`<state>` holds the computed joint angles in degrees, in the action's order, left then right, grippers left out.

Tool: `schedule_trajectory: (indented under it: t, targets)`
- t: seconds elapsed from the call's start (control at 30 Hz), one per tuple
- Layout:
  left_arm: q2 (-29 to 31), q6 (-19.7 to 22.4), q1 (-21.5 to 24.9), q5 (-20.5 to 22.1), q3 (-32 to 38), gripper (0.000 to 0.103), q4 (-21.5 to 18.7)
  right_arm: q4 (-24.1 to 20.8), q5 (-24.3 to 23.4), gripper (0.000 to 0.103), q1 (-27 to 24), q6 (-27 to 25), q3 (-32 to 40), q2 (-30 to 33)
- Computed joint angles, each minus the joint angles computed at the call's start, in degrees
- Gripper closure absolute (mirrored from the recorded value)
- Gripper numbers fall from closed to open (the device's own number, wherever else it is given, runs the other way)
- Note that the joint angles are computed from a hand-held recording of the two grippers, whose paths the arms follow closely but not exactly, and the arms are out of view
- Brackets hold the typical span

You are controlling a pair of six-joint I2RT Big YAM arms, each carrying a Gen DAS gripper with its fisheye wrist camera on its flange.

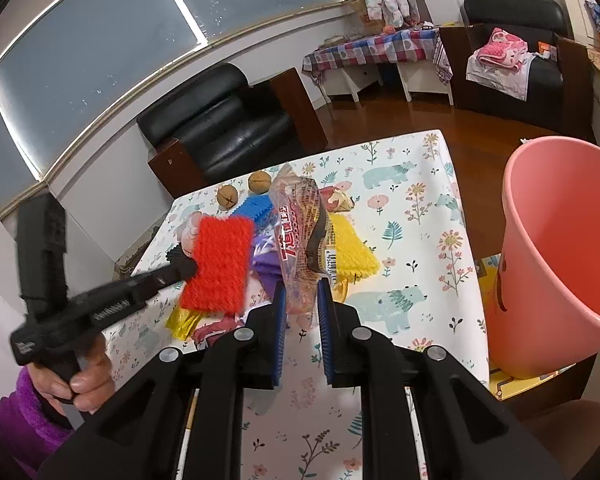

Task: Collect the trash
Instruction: 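Carry the red net and snack wrapper over the pink bucket with both tools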

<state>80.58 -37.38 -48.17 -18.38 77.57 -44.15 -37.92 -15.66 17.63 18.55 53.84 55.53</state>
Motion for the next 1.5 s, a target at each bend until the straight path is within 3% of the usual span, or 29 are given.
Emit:
schedule_trajectory:
  t: [0.27,0.63,0.8,1.03,1.37,1.5]
  targets:
    - [1.0,2.5,-2.5,-0.9,6.4,0.097,1.2,1.0,3.9,0.087,-3.0,0.7,-0.3,-3.8]
    - [13.6,6.0,-6.6,0.5,23.6,0.097,-1.6,-1.7,13.4,0.087,-13.4,2.1,-0.4,-6.5]
    - [20.2,7.1,-7.6,0.8,31.9,0.097,-4.2,-2.3,13.6,0.087,-18.5,2.2,-0.8,-5.6]
    - [28.3,10.0,-9.2,0.1,42.6,0.097,-8.2,-1.9,13.5,0.087,-22.0,0.9,-1.4,-4.6]
    - [36.3,11.3,-9.9,-0.1,52.5,0.097,-14.0,-1.0,13.2,0.087,-24.7,0.0,-1.2,-2.1]
    - [38.5,11.0,-9.8,0.5,55.1,0.097,-15.7,-0.7,15.2,0.087,-24.1,0.0,-1.2,-1.9]
